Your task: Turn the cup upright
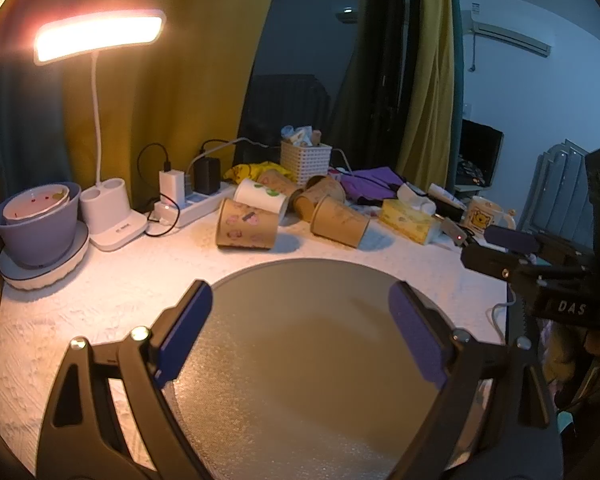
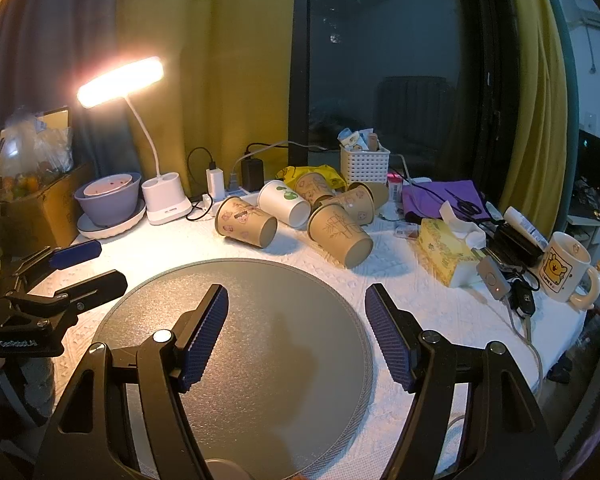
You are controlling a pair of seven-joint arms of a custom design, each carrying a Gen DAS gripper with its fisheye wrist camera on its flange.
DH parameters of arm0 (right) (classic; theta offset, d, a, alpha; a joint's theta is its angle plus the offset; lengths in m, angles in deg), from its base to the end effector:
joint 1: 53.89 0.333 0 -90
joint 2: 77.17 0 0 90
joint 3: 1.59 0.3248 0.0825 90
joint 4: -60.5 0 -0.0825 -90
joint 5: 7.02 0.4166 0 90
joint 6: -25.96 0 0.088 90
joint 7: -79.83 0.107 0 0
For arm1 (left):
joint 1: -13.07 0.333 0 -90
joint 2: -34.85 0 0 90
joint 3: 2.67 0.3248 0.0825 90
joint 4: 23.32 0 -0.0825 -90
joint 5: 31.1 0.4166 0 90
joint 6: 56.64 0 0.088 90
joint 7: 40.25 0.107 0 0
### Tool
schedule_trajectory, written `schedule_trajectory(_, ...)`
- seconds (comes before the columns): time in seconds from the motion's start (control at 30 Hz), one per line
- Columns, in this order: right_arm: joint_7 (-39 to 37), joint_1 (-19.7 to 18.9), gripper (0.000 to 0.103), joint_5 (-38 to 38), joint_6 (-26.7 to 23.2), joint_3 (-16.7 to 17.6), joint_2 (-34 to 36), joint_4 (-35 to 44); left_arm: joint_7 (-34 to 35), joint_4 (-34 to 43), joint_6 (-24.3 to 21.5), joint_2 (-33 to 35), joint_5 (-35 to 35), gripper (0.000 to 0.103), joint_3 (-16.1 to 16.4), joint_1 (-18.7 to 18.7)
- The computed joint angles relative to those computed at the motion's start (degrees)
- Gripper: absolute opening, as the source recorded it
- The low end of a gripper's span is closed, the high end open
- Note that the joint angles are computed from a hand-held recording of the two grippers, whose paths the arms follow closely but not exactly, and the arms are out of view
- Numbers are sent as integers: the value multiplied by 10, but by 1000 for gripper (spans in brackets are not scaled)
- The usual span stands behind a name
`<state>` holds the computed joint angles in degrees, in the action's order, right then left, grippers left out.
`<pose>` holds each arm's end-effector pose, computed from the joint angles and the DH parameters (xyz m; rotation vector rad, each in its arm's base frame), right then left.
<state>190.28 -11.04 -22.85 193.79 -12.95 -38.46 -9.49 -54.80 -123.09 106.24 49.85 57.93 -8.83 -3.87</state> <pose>0.6614 0.4915 0.5023 -1.8840 1.0621 -0.7189 0.6196 -0.3145 0.4753 -1.6126 1.4878 -1.1177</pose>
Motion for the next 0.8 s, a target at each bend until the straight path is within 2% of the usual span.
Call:
schedule_trajectory(0.53,-6,-2,74,5,-1,1,5,8,1,-1,-1,0,0,91,0,-1)
schedule_trajectory(0.8,-41,-24,74,24,-25,30,29,52,-3,-2,6,0,-6,91,1,2)
